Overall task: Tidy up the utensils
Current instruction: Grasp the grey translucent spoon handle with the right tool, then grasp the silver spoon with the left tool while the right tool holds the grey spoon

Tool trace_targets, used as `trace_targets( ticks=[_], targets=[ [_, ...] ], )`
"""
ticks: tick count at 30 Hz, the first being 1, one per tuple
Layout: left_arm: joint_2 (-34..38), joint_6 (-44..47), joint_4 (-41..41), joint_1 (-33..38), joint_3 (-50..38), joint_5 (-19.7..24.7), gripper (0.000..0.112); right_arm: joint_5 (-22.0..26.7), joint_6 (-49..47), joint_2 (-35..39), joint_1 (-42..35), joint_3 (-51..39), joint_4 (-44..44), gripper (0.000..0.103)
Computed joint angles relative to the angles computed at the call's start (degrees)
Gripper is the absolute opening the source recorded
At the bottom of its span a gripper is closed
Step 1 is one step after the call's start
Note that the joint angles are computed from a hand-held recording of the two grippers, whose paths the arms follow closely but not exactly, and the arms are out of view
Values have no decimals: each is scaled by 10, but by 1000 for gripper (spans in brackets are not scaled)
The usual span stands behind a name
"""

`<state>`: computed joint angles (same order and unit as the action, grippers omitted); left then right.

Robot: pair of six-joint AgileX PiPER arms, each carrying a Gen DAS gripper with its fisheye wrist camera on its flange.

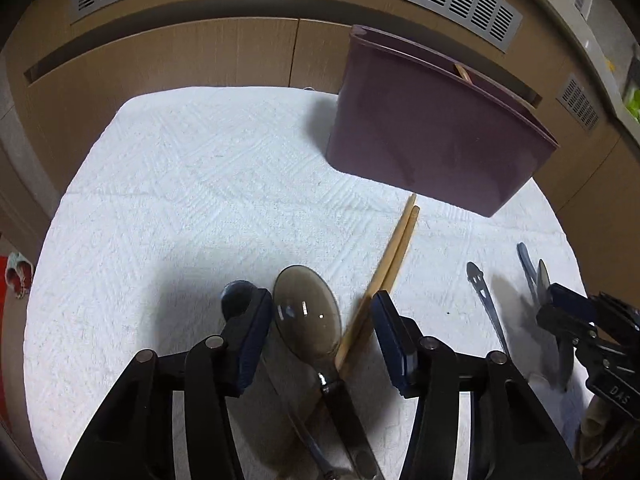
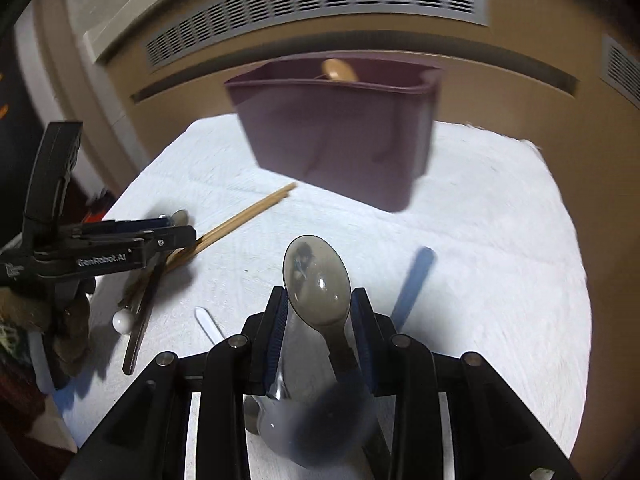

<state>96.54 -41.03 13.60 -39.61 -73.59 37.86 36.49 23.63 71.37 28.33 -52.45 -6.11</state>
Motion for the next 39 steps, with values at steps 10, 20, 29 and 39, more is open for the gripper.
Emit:
trace_targets(
  ticks=[10,20,29,39],
  targets=[
    [31,100,-47,-27,-37,-7,51,-4,73,-47,4,40,-30,30],
    [6,11,51,-47,-9,27,49,-5,126,-46,21,60,-69,30],
    [-61,46,-3,-23,61,1,49,-2,117,-62,10,72,-59,30],
    [-32,100,-60,-36,15,14,49,2,146,-65,29,77,-91,30]
  ],
)
